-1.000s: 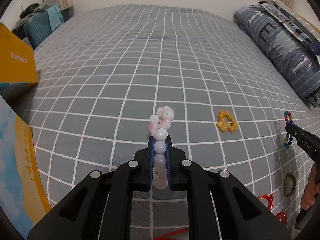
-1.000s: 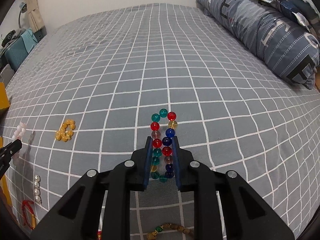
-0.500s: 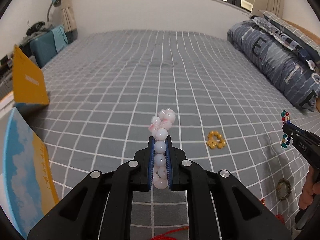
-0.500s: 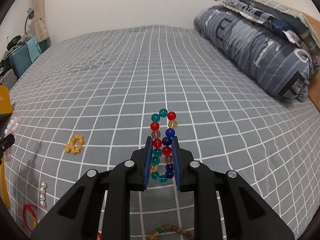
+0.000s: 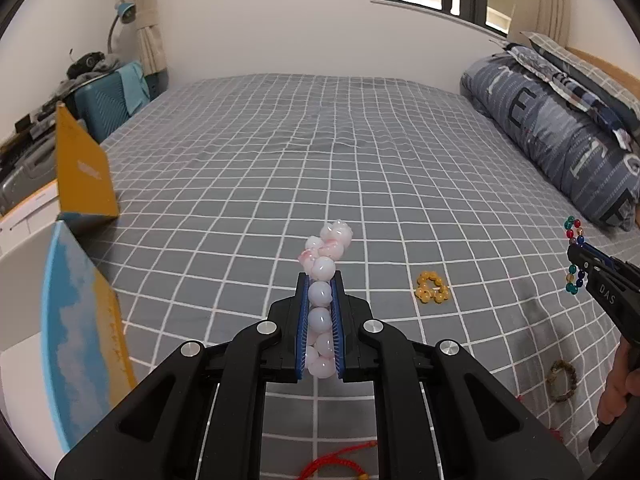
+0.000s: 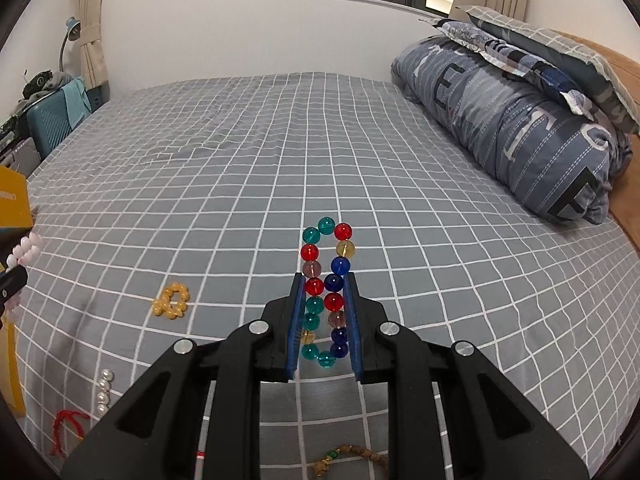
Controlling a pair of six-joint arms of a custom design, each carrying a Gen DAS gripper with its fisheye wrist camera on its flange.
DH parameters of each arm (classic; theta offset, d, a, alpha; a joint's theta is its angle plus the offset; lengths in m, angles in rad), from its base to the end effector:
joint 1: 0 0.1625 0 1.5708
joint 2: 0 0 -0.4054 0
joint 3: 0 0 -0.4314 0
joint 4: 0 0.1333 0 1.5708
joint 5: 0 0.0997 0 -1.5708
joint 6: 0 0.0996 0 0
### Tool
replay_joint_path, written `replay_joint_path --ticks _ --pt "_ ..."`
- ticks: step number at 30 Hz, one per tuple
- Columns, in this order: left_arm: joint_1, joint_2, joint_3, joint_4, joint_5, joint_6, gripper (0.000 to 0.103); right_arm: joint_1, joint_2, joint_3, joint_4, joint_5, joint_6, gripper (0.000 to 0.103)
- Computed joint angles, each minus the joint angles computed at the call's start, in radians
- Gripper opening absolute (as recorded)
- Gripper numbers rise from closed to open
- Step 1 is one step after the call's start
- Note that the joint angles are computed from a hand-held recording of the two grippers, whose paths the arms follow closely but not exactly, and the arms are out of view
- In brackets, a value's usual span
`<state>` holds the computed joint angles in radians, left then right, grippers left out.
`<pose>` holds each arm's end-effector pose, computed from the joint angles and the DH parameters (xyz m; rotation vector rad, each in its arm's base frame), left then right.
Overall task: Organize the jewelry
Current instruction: 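Carry both bracelets over the white box with both tools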
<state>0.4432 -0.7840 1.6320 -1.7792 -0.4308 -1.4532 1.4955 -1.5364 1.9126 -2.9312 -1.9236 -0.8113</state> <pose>-0.4710 -0.4713 0.0323 0.0960 2.0684 -1.0619 0.0574 -0.5541 0.4405 0.6113 -2.1856 0.9213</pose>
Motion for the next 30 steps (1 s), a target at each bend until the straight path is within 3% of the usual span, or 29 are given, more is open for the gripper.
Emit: replay_joint_path --ticks 6,15,22,30 --pt "-0.034 -0.060 -0.005 0.149 -0.031 -0.112 0.010 0.065 -0.019 0.003 0.065 -0.028 0.029 0.018" --pt "-0.124 -0.193 -0.033 0.603 -0.091 -0.467 0.010 0.240 -0.068 0.055 0.161 -0.068 0.100 0.018" --pt "-0.211 -0.352 0.035 0.905 -0.229 -0.758 0.010 0.388 -0.071 0.110 0.247 -0.062 0.171 0.018" --pt "-0.300 -0.541 0.141 1.095 -0.415 -0.978 0.010 0.571 -0.019 0.191 0.273 -0.078 0.262 0.018"
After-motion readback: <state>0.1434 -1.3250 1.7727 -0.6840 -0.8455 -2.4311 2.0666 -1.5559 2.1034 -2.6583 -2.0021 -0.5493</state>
